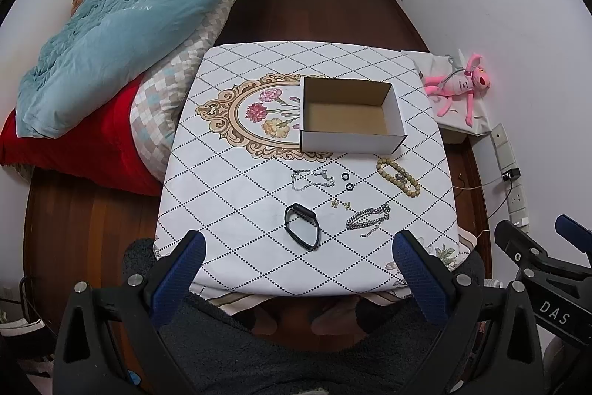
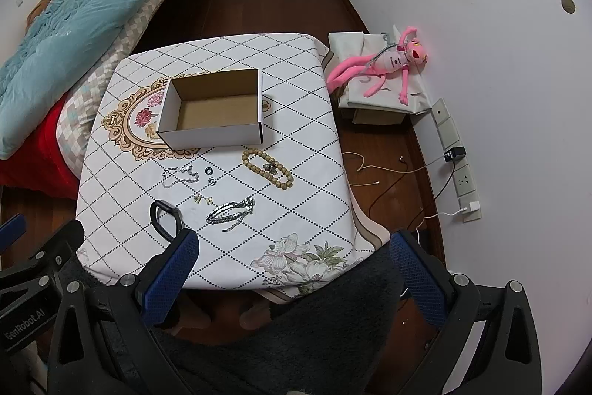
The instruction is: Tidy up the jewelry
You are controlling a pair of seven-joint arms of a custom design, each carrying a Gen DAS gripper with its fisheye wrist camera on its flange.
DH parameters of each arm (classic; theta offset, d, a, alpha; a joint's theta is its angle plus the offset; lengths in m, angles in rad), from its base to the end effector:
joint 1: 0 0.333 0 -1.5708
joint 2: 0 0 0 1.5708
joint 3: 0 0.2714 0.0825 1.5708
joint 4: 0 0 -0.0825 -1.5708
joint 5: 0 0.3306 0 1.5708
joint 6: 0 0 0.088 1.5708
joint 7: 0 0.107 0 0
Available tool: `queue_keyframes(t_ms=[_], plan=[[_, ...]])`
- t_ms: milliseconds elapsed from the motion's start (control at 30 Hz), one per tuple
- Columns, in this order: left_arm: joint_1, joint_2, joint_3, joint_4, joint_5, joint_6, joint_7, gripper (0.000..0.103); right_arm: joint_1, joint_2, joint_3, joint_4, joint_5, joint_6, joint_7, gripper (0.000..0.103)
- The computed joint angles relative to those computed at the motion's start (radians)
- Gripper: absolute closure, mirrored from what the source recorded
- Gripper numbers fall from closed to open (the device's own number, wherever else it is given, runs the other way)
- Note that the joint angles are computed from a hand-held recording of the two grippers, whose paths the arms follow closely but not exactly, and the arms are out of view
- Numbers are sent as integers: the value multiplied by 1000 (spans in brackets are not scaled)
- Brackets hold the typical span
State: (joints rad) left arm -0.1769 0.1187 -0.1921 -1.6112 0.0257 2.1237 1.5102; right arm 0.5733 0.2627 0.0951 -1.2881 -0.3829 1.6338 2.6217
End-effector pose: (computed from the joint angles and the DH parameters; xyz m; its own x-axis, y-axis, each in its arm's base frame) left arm 0.5392 -0.2010 0.5579 -0.3105 -0.9504 0.0206 -0.8796 0.2790 -0.3852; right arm 0.4795 0.3206 0.5704 -0.3849 -0.9170 0.1047 -0.8792 0.3298 -0.3440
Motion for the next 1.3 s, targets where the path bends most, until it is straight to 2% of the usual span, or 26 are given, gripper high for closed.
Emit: queue_keyframes(t_ms=[1233,1300], plan=[[-3,1,-1,22,-3,-15,-2,0,7,3,-3,17,-8,-8,-1,0],[-4,2,-1,26,-4,-21,-1,0,6,9,-4,49,-9,-31,-8,0]])
